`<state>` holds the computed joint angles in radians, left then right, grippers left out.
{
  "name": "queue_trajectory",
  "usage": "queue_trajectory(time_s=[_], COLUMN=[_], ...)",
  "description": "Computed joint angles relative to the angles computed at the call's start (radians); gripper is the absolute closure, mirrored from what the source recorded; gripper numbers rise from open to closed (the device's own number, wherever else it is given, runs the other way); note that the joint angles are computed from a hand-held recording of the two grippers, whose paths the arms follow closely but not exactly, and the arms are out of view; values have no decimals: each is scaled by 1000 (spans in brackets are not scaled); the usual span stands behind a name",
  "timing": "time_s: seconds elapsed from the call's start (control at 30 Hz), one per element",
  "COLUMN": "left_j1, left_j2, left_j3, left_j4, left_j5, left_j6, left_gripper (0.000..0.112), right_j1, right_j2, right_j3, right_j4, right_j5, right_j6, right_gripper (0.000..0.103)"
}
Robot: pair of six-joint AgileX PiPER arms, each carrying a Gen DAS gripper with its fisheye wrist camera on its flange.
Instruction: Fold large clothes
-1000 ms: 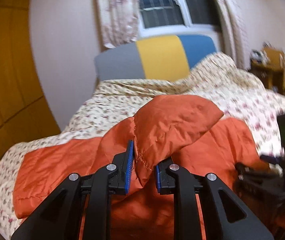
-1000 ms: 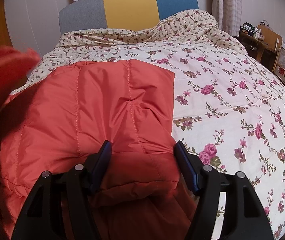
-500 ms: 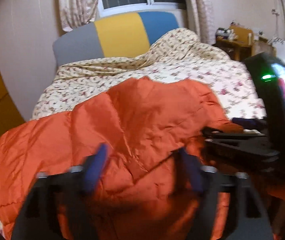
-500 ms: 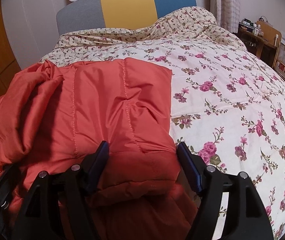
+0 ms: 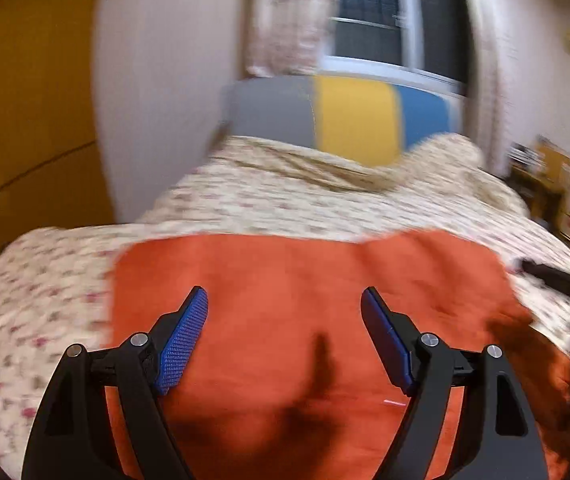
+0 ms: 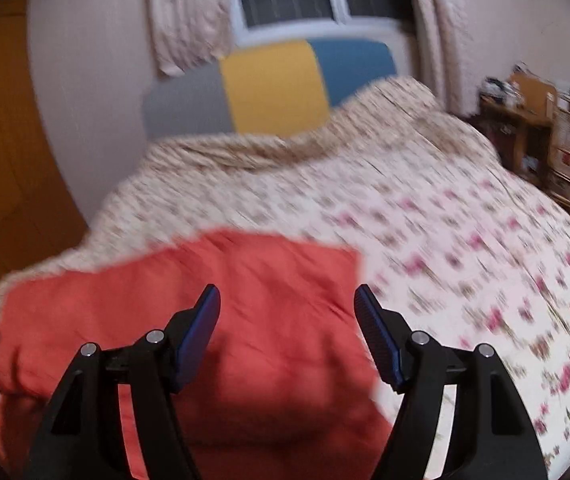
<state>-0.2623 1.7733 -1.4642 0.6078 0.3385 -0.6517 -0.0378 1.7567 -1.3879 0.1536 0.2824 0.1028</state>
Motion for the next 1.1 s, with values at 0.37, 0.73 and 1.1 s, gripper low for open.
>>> queue_trajectory(time_s=[0.37,0.73,1.1], left_j1=[90,179,130], left_j2=[238,448,386], left_j3=[-329,-554,-478], left_j4=[-118,-458,-221], left_j5=[233,253,293], left_j6=[158,460,222], left_gripper=[39,33,17], right_j1=[178,159,158], right_j2=[360,378,369], right_j3=[-591,-393,-388], right_j4=[-31,-90,-81], right_j5=[355,173,169], right_j6=[-130,-79,-96], right_gripper=[52,54,51])
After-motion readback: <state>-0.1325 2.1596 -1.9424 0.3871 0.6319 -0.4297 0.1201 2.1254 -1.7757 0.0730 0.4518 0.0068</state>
